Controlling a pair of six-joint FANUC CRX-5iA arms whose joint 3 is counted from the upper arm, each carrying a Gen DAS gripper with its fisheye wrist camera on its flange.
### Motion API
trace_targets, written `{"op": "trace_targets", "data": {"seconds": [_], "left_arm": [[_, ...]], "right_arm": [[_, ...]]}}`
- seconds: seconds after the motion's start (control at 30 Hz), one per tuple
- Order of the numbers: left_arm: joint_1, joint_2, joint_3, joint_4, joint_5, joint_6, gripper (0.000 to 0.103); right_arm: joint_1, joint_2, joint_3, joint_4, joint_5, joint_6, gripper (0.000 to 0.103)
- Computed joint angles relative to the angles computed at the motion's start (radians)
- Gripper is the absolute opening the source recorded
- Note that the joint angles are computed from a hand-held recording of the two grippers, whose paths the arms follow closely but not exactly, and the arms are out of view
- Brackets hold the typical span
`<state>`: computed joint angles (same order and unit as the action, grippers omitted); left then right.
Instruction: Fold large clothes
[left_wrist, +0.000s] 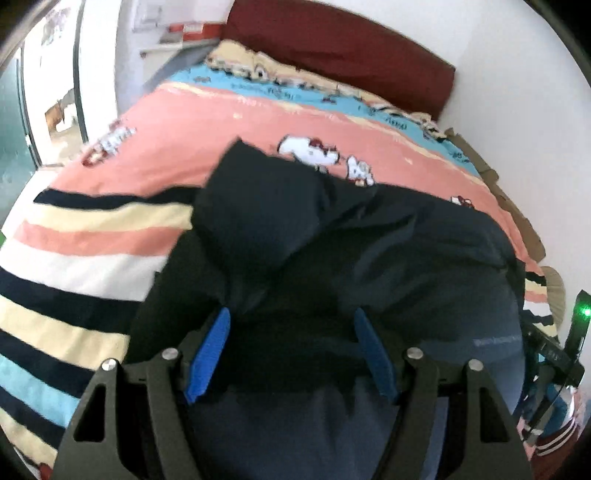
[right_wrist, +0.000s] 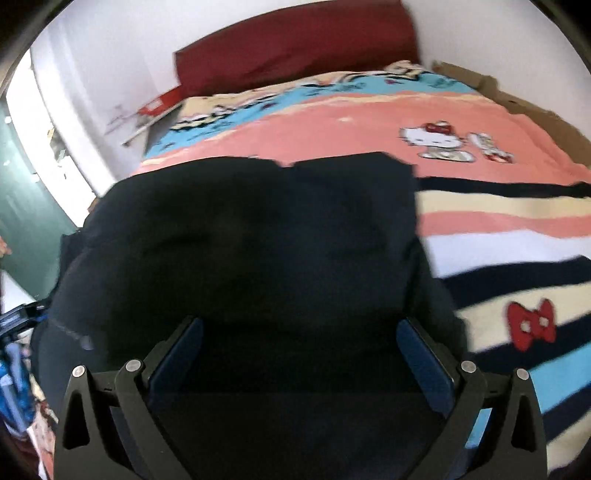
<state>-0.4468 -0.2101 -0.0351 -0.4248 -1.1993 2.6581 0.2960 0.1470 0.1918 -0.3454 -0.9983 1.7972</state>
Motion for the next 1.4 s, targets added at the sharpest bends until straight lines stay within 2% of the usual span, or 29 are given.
{"op": "trace_targets", "data": {"seconds": [0.07, 0.17, 0.27, 0.43, 0.87, 1.4], "left_arm": [[-0.066, 0.001, 0.025, -0.066, -0.032, 0.040, 0.069], [-0.163, 0.019, 0.055, -0.150, -0.077, 0.103, 0.069], [-0.245, 0.042, 0.065, -0.222, -0.110, 0.170, 0.069], [-0.350, 0.094, 0.094, -0.329, -0.194, 0.209, 0.069], [-0.459, 0.122, 0.137, -0.406, -0.273, 0.232, 0.069], [-0.653, 0.183, 0.266, -0.503, -0.447, 0.270, 0.069]], "right_arm": [[0.011, -0.043, -0.038, 0.023, 0.033, 0.004, 0.102], [-0.010, -0.103, -0.066, -0.068, 0.007, 0.084, 0.102], [-0.005, -0.145, -0.116, -0.085, 0.005, 0.126, 0.102], [-0.017, -0.152, -0.156, -0.087, 0.014, 0.135, 0.102], [-0.037, -0.190, -0.196, -0.010, 0.026, 0.080, 0.103], [-0.173, -0.300, -0.223, -0.088, -0.077, 0.130, 0.103]]}}
